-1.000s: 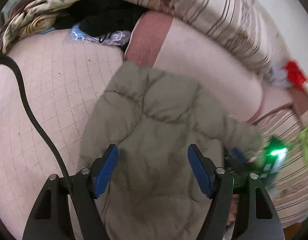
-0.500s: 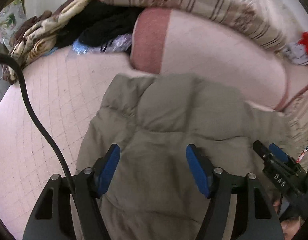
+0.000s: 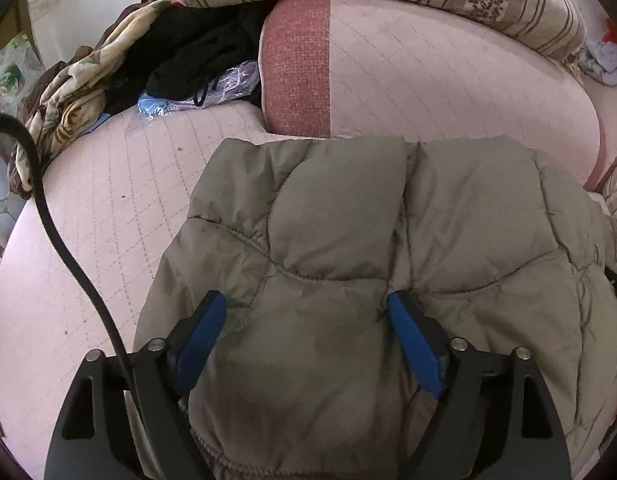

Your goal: Fold large clothes

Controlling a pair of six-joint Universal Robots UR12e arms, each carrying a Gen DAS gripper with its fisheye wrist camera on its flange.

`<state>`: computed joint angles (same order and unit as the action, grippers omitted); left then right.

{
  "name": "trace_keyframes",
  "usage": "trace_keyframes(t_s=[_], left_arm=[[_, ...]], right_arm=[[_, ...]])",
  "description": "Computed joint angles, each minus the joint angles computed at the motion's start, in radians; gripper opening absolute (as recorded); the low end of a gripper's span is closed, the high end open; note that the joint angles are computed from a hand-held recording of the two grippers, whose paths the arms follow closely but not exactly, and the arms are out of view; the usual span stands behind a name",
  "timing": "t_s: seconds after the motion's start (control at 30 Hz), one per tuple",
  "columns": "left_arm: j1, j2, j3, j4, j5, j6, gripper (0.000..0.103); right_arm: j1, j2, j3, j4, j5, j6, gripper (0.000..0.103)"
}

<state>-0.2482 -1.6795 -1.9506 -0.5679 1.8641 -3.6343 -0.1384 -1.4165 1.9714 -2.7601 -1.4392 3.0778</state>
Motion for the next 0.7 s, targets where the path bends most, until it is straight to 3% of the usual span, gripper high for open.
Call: trace_keyframes(t_s=[0.13,0.2,0.27,0.33,0.43,0.53,0.7], left_arm=[[0.006,0.021,0.0,-0.026,-0.013,-0.02,0.081],[-0.005,0.051,-0.013,-0.027,-0.004,-0.019,0.08],[-0.037,0.095,-0.038,-0.018,0.052,-0.008,0.08],[-0.073,0.131,-0.064,0.0,0.111,0.002,0.08],[-0.144,0.194,-0.11,0.008,0.208,-0.011,0.08],[-0.213,0.253,-0.159,0.017,0.271,-0.055,0.08],[-0.342,0.306,-0.208,-0.03,0.384,-0.184,0.08]], right_arm=[[0.029,0.0,-0.01,0.012,-0.081,-0.036,0.087],[0.024,-0.033,0.01,-0.007,-0.07,-0.043,0.086],[0.002,-0.084,0.053,-0.052,-0.031,-0.055,0.086],[-0.032,-0.15,0.105,-0.075,0.036,-0.082,0.086],[-0.1,-0.263,0.19,-0.038,0.142,-0.147,0.086],[-0.178,-0.378,0.277,0.057,0.233,-0.231,0.087],[-0.274,-0.552,0.401,0.209,0.284,-0.34,0.087]])
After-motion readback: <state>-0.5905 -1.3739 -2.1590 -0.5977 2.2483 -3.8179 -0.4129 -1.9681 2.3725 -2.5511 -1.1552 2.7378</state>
